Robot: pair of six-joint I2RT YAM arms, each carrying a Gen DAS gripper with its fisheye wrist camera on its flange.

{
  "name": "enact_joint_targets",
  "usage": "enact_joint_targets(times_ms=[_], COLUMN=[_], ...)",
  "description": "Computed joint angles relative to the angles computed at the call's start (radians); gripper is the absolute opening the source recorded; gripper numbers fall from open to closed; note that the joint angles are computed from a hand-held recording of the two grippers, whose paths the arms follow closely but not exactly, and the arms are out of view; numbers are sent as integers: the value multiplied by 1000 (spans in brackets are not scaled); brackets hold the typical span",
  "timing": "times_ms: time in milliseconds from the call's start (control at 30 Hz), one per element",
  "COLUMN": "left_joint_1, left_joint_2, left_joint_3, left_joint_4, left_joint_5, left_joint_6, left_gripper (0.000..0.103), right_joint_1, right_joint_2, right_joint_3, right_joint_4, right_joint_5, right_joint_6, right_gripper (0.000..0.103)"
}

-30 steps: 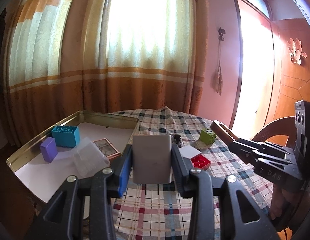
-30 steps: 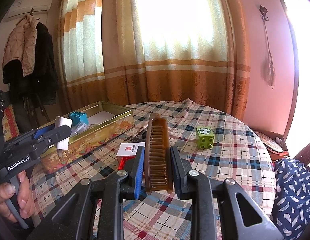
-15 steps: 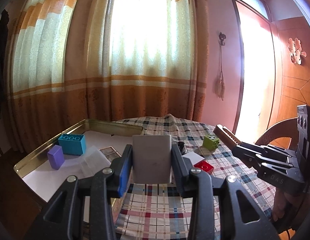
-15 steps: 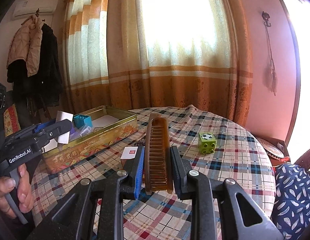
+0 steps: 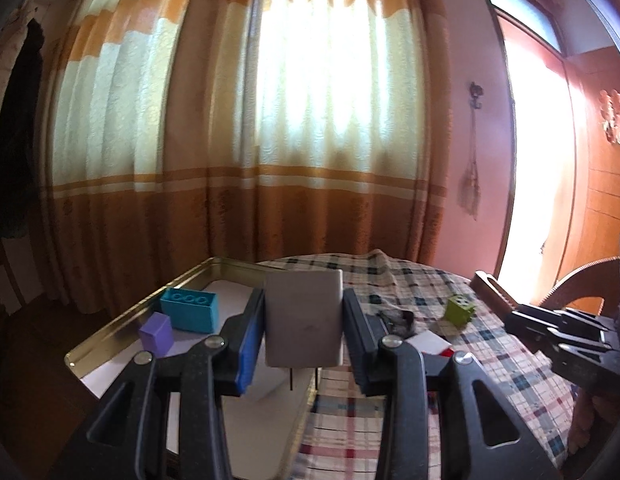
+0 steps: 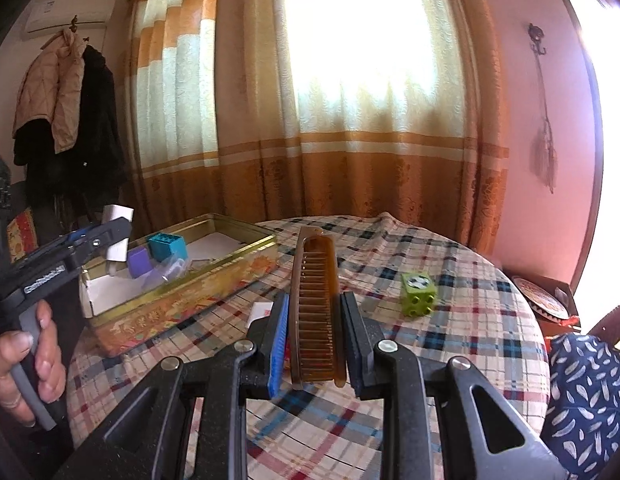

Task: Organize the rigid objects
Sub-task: 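Release the white charger into the tray while the right gripper drops the comb beside it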

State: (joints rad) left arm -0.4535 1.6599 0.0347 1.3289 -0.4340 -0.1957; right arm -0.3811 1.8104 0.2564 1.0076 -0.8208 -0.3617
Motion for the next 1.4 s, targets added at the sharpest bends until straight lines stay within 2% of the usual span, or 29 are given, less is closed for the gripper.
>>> enact_joint_targets(times_ms=[133,200,267,433,533,700,933,1100,1333,1367,1400], left_joint_1=[110,179,225,307,342,400,443,470,464,460,453], left_joint_2=[-112,-171,-196,-184,-174,-163,-113,-64,-62,-64,-67], left_joint_3=[26,56,78,130,150,190,245,270,270,268,268], left_joint_4=[-169,-287,-358,-450,-485,-559,-638,-659,-666,-662,-664], left_joint_5=[64,133,161,213,234,261,254,276,273,262,246], left_joint_6=[2,5,8,25,14,14,29,36,38,37,33], left_gripper=[37,37,37,37,37,37,37,37,37,40,48], right_joint_1=[62,107,159,324,417,505,644,717,766,776,784], right_joint_2=[-75,-109,-140,-168,-139,-93,-30,45,130,138,146], right_joint_3=[-4,15,41,108,155,240,373,460,524,532,543], right_joint_4=[-59,-112,-171,-259,-280,-329,-412,-470,-519,-530,-547], right_joint_5=[8,22,42,138,210,263,365,436,482,498,502], right_joint_6=[19,41,64,101,132,177,196,186,163,152,136], right_gripper=[27,27,27,27,27,27,28,28,28,28,28])
